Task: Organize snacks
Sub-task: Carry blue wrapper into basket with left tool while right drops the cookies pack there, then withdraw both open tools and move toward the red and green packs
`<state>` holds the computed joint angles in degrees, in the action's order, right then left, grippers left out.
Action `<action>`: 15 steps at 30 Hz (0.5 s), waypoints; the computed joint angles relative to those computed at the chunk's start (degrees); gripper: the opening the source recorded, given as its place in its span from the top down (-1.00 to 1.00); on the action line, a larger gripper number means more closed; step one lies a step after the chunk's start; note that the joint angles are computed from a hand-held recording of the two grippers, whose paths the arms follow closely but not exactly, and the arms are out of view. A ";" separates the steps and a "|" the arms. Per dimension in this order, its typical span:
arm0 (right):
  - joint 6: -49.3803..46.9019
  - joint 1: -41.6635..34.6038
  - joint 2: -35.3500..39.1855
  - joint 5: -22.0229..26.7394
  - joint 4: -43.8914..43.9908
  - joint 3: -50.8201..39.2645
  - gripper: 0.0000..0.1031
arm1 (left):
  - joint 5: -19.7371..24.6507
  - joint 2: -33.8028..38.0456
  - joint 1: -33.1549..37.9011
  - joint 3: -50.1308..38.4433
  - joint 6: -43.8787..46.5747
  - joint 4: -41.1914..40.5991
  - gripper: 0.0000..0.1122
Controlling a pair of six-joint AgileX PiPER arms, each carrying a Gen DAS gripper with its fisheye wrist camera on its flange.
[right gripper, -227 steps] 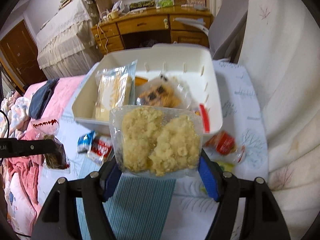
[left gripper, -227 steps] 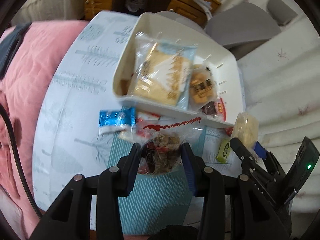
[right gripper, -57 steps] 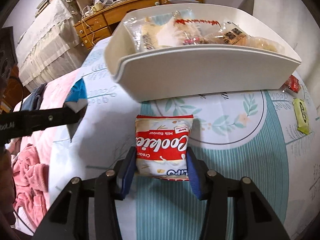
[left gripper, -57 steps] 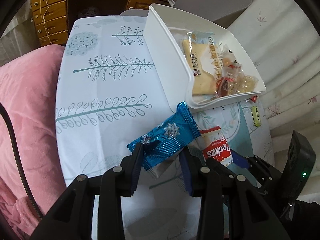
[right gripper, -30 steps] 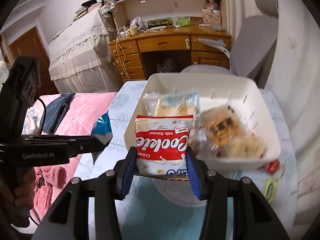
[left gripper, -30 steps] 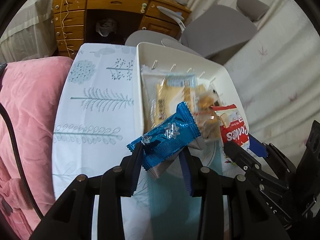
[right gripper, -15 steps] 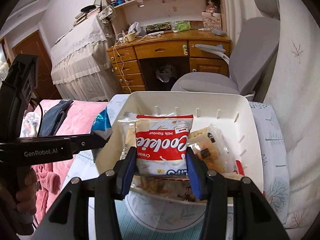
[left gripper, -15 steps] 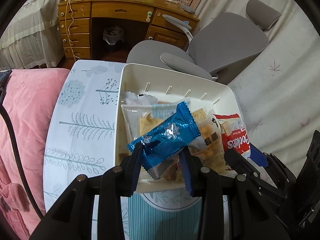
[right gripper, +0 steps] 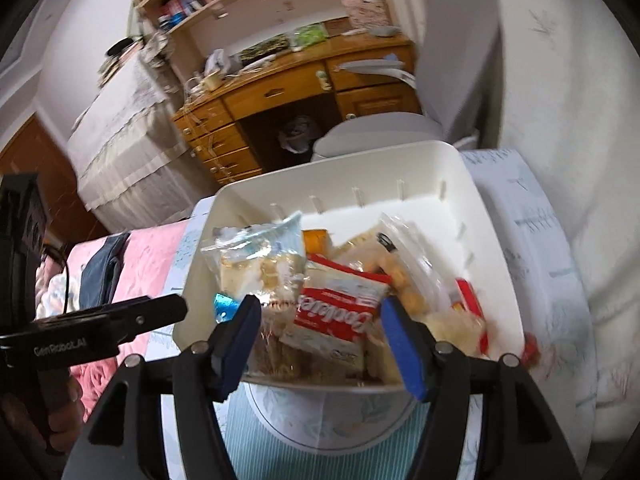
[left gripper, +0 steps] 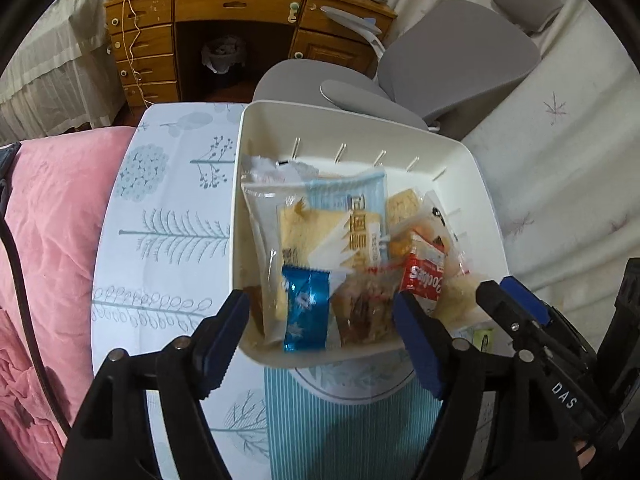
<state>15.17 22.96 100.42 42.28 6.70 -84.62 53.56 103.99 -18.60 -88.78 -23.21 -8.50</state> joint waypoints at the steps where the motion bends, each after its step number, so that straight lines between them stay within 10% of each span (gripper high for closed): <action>1: 0.97 0.09 -0.50 -0.13 -0.64 0.73 -0.23 | -0.31 -0.62 0.24 1.13 1.18 -1.12 -0.31; 15: 30.73 7.08 -14.29 1.19 -20.11 18.76 -0.44 | -1.70 -8.25 -0.99 13.62 13.61 -11.76 -0.32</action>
<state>45.90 30.04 86.13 43.47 -13.40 -65.86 51.87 95.73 -19.59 -75.16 -9.60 -20.26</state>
